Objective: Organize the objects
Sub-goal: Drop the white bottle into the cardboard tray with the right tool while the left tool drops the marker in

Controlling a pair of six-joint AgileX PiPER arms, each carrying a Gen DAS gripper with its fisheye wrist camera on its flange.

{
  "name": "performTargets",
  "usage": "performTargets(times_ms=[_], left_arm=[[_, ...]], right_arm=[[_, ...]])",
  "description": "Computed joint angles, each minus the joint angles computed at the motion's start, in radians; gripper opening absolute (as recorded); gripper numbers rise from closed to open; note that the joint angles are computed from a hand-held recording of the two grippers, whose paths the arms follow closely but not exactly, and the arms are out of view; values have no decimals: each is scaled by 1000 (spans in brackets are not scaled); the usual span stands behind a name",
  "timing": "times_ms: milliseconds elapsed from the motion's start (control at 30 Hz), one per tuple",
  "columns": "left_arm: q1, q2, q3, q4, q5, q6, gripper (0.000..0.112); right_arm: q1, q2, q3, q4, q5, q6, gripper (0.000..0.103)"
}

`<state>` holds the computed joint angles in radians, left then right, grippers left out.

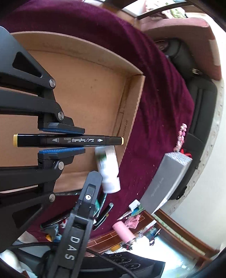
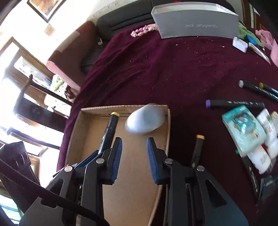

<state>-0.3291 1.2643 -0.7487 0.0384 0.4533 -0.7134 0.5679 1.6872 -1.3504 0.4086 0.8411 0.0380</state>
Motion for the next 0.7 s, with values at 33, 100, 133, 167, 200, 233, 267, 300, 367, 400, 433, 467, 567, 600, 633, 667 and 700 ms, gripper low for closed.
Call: performTargets(times_ms=[33,100,133,167,200,233,267,300,367,400,433,467,567,600,633,667,700], left_arm=[[17,8,9,-55,-20,51,11],[39,14,28,-151,-54,141,11],[46,14,37,-193,-65,175,11],[49,9,47,-230,-74,203,11],[51,-2,57,-264,-80,234,12],[48,-14,66,-271,-85,236,13],[48,-26,73,-272,-88,233,14],[50,-39,79,-279,-89,234,15],[48,-59,86,-276,-85,221,18],[43,-67,84,-256,-77,200,18],[35,-77,84,-242,-69,182,18],[27,-90,86,-245,-64,182,18],[-16,-143,80,-200,-40,127,18],[-38,-159,76,-164,-39,85,18],[-63,-168,70,-120,-39,37,18],[-104,-172,56,-41,-33,-51,18],[-138,-167,39,22,-25,-125,18]], right_arm=[[7,13,-10,-18,0,18,28],[-3,29,-20,-5,3,-6,29],[-4,35,-25,-7,2,-9,29],[-7,30,-18,-8,-8,-10,29],[-19,22,-8,8,-9,-25,29],[-32,7,9,34,-13,-47,29],[-49,-17,33,63,-29,-72,29],[-44,-31,45,57,-54,-61,29],[-52,-64,64,45,-68,-57,32],[-64,-92,85,51,-74,-66,35],[-73,-115,104,57,-79,-73,37],[-84,-140,127,68,-83,-88,38],[-112,-242,209,42,-98,-98,39],[-120,-267,226,28,-101,-96,38],[-130,-299,245,3,-107,-93,39],[-137,-328,257,-28,-107,-85,39],[-147,-377,276,-81,-112,-67,39]])
